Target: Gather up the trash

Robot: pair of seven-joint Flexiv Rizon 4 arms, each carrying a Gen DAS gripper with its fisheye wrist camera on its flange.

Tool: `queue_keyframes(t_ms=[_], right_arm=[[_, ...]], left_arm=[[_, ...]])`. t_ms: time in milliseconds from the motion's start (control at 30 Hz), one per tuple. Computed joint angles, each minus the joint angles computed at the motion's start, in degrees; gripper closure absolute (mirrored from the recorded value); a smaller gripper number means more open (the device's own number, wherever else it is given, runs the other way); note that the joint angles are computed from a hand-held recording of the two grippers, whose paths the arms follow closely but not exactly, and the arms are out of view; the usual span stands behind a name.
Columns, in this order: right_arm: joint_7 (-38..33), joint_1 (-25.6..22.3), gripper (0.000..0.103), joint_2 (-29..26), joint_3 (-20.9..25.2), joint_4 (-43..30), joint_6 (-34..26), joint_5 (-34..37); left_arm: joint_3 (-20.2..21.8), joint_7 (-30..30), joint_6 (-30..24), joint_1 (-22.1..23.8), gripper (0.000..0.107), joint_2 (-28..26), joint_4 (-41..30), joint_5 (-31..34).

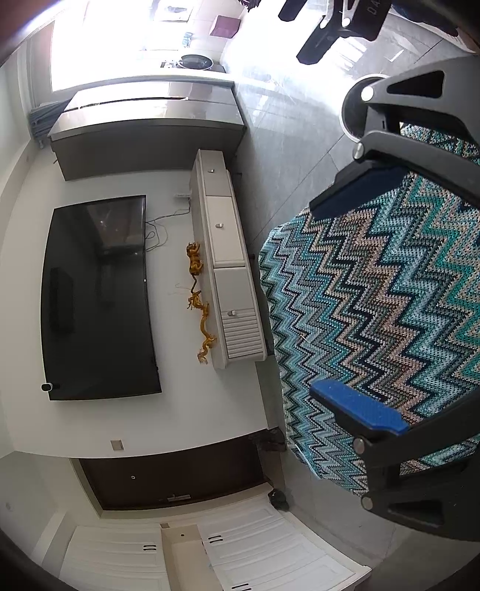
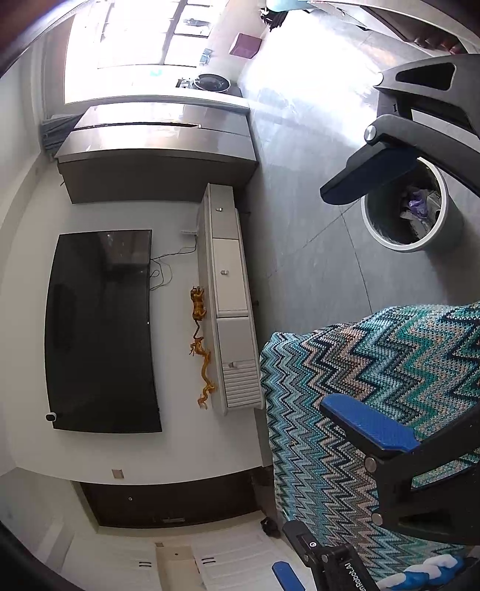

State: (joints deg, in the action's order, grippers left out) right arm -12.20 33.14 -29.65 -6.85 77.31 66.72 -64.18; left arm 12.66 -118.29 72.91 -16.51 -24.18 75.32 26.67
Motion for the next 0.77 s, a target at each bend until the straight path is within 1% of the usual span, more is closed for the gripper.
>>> queue_keyframes(t_ms=[267,500,767], right_arm=[[0.55,0.08,0.0,0.08,0.13,0.27,-1.01,-0.12],[-0.3,-0.04,0.0,-0.2,0.48,0.02,-1.65,0.7],[0.02,0.1,0.0,-0.04,0.2,0.3,-1.83,0.68]], left_arm=[[-0.46,0.35,0.0,0.53,0.018,-0.2,0.17,-1.17],[-0.9,1.33,0.46,1.17,0.018,-0.15,0.67,-2.53],[-0.6,1.29,0.44,0.85,0.018,-0.16,0.84,-3.12]])
